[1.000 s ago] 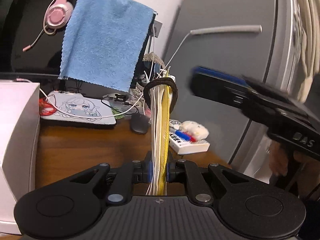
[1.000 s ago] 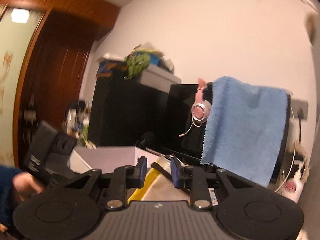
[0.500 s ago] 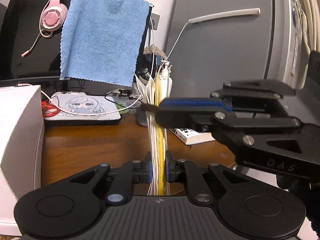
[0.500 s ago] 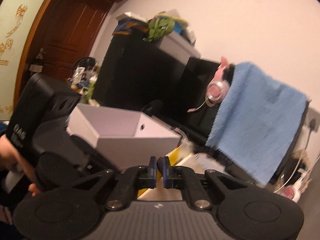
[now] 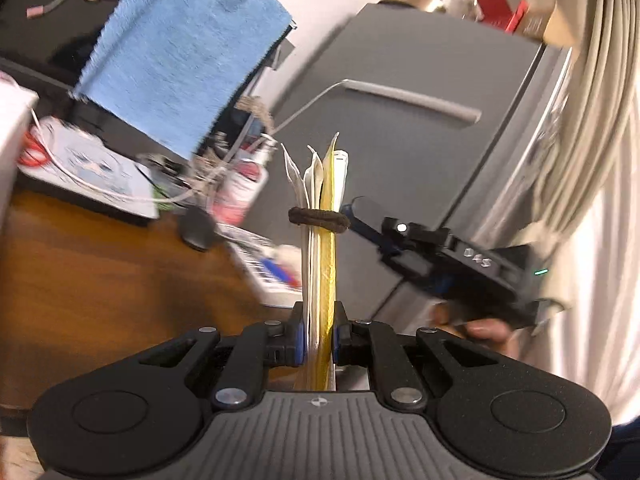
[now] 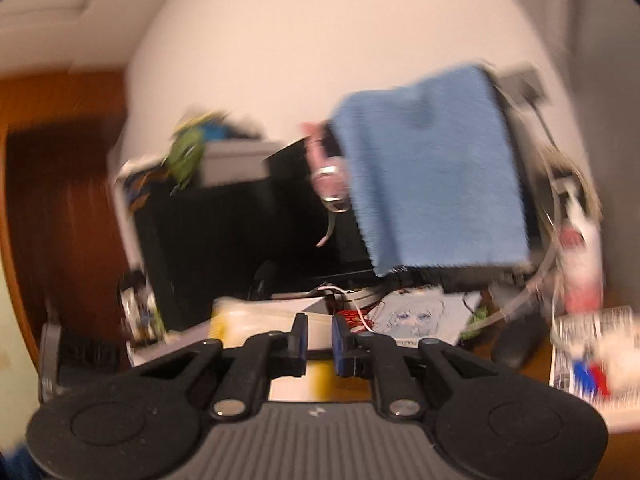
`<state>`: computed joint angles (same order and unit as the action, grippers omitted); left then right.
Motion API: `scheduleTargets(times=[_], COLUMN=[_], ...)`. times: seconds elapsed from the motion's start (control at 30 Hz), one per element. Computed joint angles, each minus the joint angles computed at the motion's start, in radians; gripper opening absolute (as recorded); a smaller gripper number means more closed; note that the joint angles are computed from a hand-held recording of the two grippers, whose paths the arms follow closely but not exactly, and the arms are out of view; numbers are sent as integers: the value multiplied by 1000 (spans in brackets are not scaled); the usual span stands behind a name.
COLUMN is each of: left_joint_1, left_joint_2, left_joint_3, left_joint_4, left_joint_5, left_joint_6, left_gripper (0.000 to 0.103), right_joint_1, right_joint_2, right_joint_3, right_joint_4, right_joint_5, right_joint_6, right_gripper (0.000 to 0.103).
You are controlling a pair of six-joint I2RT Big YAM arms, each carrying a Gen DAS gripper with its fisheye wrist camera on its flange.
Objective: Fold shopping bag
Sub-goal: 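Slide the hair tie down along the strip with the right tool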
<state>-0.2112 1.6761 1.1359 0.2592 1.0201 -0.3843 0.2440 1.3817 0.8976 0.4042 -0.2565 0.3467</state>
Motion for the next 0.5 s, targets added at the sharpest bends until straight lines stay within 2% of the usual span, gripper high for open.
scheduleTargets(times=[0.1,0.27,0.4,0.5], left_joint_1=[2,5,11,11], left_joint_2=[1,25,36,26], left_joint_3=[-8,-1,4,2], left_joint_4=[41,134,165,124], left_joint_5=[66,120,118,86], left_joint_6=[-55,-190,-246,-205], left_gripper=[11,11,11,11], right_joint_1=[-49,-74,-77,-73], right_joint_2=[20,48,52,57], right_joint_3=[-21,-21,-10,-9], right_joint_4=[95,167,126,108], right_joint_5=[-115,-224,-261,-277], right_joint_6=[142,209,213,216], right_gripper=[13,15,17,17])
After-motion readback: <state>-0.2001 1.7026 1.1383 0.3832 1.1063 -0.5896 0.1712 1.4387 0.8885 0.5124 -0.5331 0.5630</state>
